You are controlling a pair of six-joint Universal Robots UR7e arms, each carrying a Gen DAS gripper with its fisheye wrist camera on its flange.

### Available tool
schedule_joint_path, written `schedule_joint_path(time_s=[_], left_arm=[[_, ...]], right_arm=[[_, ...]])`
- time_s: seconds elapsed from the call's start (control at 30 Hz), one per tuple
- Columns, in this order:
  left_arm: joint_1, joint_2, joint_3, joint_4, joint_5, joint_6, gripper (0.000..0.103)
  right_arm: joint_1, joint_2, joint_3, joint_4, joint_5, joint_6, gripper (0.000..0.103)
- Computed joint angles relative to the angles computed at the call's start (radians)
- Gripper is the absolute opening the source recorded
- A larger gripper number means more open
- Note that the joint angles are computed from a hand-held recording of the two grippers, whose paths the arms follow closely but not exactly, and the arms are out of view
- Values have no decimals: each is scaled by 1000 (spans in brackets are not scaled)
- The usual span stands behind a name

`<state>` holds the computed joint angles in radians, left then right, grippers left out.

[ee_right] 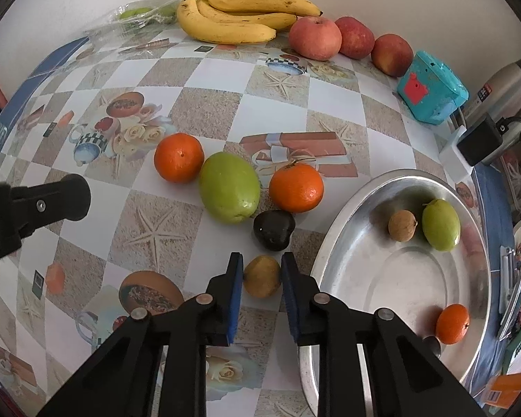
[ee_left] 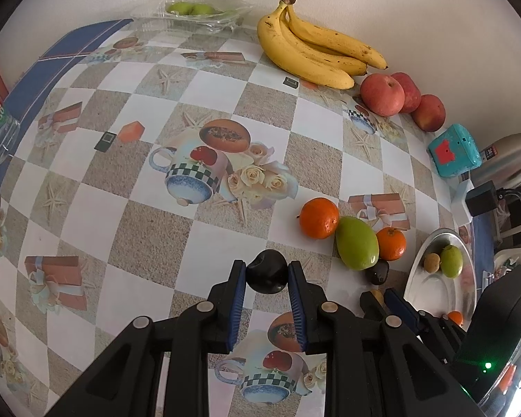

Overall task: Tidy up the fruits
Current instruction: 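Carry the plum and kiwi over the steel basin and open both grippers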

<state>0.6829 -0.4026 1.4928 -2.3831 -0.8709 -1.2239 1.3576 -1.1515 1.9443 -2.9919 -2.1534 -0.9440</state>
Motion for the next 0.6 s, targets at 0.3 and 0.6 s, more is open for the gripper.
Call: schedule_joint_path(time_s=[0.3, 0.6], left_arm=[[-3, -6, 4, -4, 11, 0, 27], [-17, 14, -27, 12, 23, 21, 27]], right_arm=[[-8, -65, -14, 167, 116, 96, 23], [-3, -117, -14, 216, 202, 118, 23]])
